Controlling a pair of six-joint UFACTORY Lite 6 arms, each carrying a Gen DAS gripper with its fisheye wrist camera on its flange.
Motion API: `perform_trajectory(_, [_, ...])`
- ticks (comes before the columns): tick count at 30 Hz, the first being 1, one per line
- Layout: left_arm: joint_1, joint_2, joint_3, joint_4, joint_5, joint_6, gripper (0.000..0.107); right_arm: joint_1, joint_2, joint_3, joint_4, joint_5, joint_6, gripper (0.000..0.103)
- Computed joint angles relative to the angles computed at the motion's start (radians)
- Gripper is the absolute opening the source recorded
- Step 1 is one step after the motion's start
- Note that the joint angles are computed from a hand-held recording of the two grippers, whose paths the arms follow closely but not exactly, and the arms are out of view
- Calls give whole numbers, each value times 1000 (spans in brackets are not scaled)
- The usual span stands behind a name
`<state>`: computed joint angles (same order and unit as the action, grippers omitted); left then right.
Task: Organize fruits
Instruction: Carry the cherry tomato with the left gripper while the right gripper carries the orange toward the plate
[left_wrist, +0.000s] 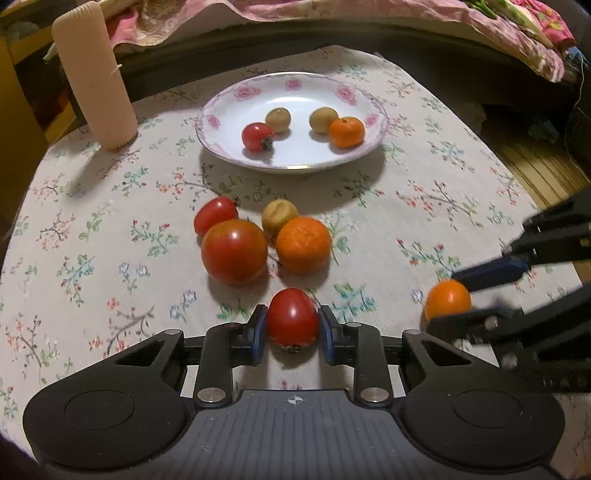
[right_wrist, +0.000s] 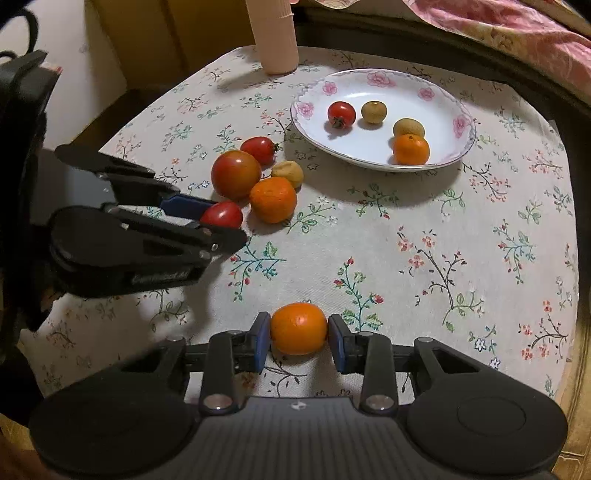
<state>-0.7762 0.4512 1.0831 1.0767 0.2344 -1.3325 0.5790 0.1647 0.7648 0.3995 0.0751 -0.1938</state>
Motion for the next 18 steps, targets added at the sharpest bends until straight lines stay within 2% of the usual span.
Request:
perform_trajectory(3, [-17, -56, -57, -109, 1, 101, 36, -1, -11, -8, -23, 0, 21, 35])
perform_trajectory(7, [-47, -76, -106, 50, 13, -71, 37, 8, -51, -34, 19, 2, -32, 35])
perform_trajectory(9, [-47, -83, -117, 61, 5, -76, 39, 15, -48, -36, -66, 0, 46, 35])
perform_trajectory(11, [-54, -88, -127, 114, 10, -125, 42, 20, -33, -34, -80, 4, 56, 36])
perform_trajectory(13, [-59, -91, -136, 140, 14, -142, 53, 17, -35, -37, -12, 4, -25, 36])
perform_trajectory(16, [-57, -96, -156, 238, 21, -236, 62, 1, -21, -27, 159, 15, -200, 36])
perform_trajectory(18, [-42, -98, -162, 257, 3, -254, 64, 5, -8, -23, 115, 16, -159, 37])
